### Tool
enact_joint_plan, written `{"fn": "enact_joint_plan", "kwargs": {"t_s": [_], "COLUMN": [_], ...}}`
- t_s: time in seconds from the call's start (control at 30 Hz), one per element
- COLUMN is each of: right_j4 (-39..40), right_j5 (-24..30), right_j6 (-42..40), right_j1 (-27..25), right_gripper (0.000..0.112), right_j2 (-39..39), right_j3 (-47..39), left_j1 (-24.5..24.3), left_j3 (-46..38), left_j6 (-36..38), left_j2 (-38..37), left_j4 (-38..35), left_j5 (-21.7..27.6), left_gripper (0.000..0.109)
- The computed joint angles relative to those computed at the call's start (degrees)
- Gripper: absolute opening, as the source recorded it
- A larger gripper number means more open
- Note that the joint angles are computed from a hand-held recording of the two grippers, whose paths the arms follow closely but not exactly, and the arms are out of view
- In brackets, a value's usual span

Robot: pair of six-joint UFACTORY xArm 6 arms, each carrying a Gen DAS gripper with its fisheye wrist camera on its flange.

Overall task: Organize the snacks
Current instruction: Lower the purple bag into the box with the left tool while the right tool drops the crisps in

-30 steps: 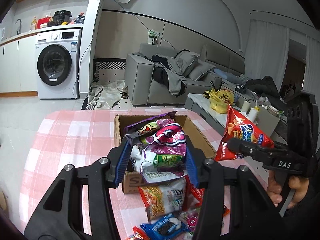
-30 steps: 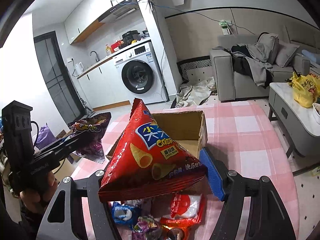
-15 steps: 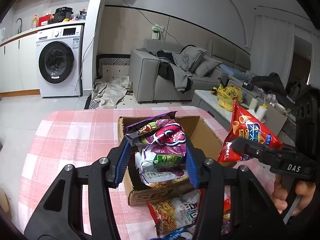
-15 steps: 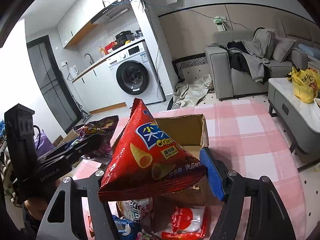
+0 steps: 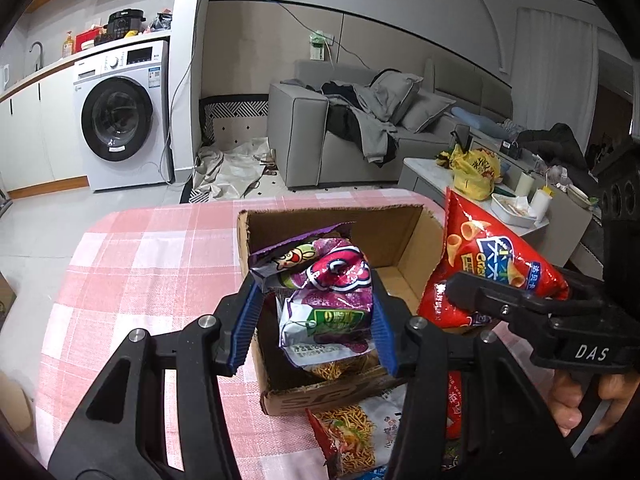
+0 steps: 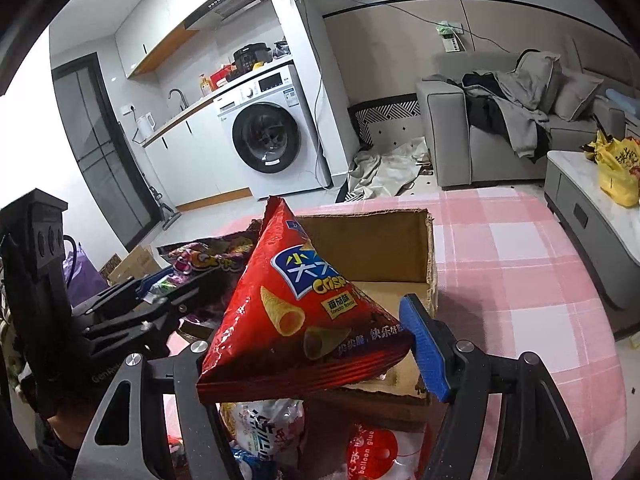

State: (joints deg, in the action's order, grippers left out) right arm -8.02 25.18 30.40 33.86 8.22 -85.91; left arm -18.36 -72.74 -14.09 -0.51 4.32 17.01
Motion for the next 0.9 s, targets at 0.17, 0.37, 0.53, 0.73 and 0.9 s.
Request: {"fn": "enact_joint_plan", "kwargs": {"t_s": [0.17,0.37,0.53,0.73,0.9], "right_j4": [2.6,6.6,9.4,7.6,8.3], "right_j5": [1.5,2.6,3.6,4.8,5.9], "right_j6": [-2.5,-9.6,-13.8,-13.0,-14.5], "right_j1": [-0.4,-1.2,-2.0,-2.3,-1.7], "right_gripper": [0.072,0.072,0.072,0.072,0.081], "right_j2": [1.9,3.7,4.3,5.0,4.9], "right_j3": [-1.8,-3.7,-4.4,-5.7,-6.2], "left_j1": [-0.4,-0.8,-0.7,-0.4,-0.5], "left_j3": [-2.1,-3.7,-3.2,-2.7,-1.4], "left_j6": [-0.7,-1.3,1.3,3.4,3.3], "left_j2": [3.1,5.4,5.9,5.8,4.3], "left_j4": [1.0,1.9,-1.1,-3.2,-2.9], "left_j5": [0.2,0.6,-0.4,-1.0,0.6], "left_gripper": [0.047,0.047,0.047,0.047,0.051]}}
